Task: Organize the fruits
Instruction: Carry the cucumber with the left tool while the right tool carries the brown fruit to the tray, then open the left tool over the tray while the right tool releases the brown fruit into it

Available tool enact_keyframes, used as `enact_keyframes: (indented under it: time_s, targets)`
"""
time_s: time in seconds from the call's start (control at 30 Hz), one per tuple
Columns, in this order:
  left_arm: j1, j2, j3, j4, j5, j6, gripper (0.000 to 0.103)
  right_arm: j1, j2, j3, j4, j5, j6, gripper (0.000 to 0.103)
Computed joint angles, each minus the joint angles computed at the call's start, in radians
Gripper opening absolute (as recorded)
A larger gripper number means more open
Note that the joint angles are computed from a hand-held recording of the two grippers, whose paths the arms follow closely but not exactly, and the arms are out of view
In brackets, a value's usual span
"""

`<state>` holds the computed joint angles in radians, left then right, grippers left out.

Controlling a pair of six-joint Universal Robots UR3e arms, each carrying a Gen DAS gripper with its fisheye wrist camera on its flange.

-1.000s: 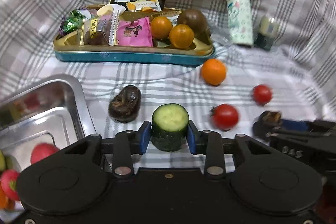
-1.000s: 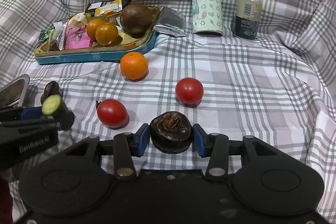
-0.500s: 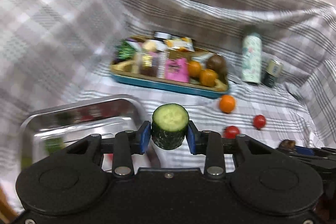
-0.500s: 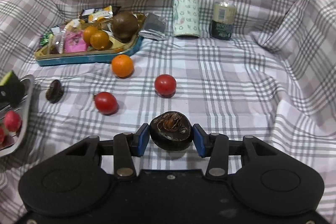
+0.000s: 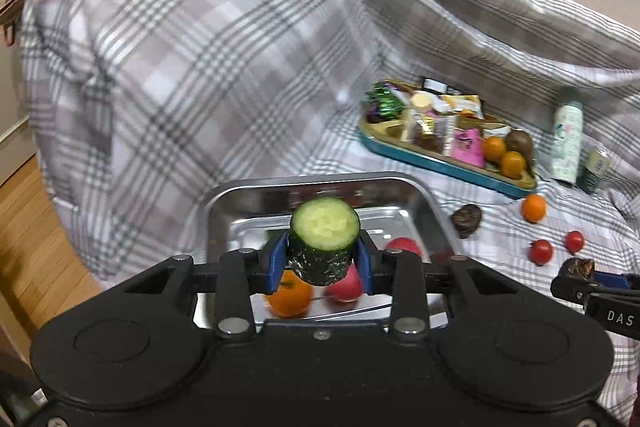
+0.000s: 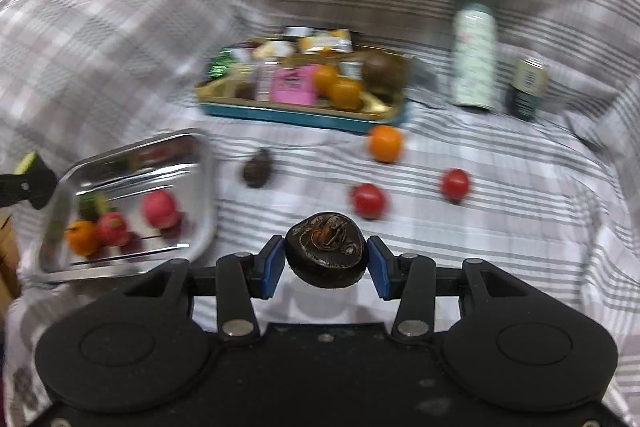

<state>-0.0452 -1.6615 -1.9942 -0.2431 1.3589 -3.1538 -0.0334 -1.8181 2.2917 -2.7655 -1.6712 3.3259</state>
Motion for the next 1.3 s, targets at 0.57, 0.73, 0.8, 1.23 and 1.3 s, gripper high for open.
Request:
enact_keyframes:
  time_s: [0.57, 0.73, 0.8, 1.23, 1.3]
  targets:
    - [-0.020, -0.266, 0.270, -0.101, -0.016, -0.004, 0.044, 0.143, 0.411, -0.311, -0.083, 0.055, 0.058, 0.047]
    - [-0.054, -0.339, 0.372, -0.163, 0.007, -0.008, 0.044, 0.143, 0.467, -0.353, -0.074, 0.065, 0.054, 0.047]
    - [-0.061, -0.354, 0.395, -0.180, 0.015, -0.011, 0.044, 0.143, 0.473, -0.356, -0.072, 0.070, 0.047, 0.047]
    - [-0.069, -0.382, 0.450, -0.219, 0.016, -0.032, 0.046, 0.161, 0.527, -0.396, -0.087, 0.049, 0.042, 0.047]
    - [-0.075, -0.381, 0.453, -0.214, 0.029, -0.038, 0.046, 0.162, 0.525, -0.399, -0.082, 0.048, 0.041, 0.047]
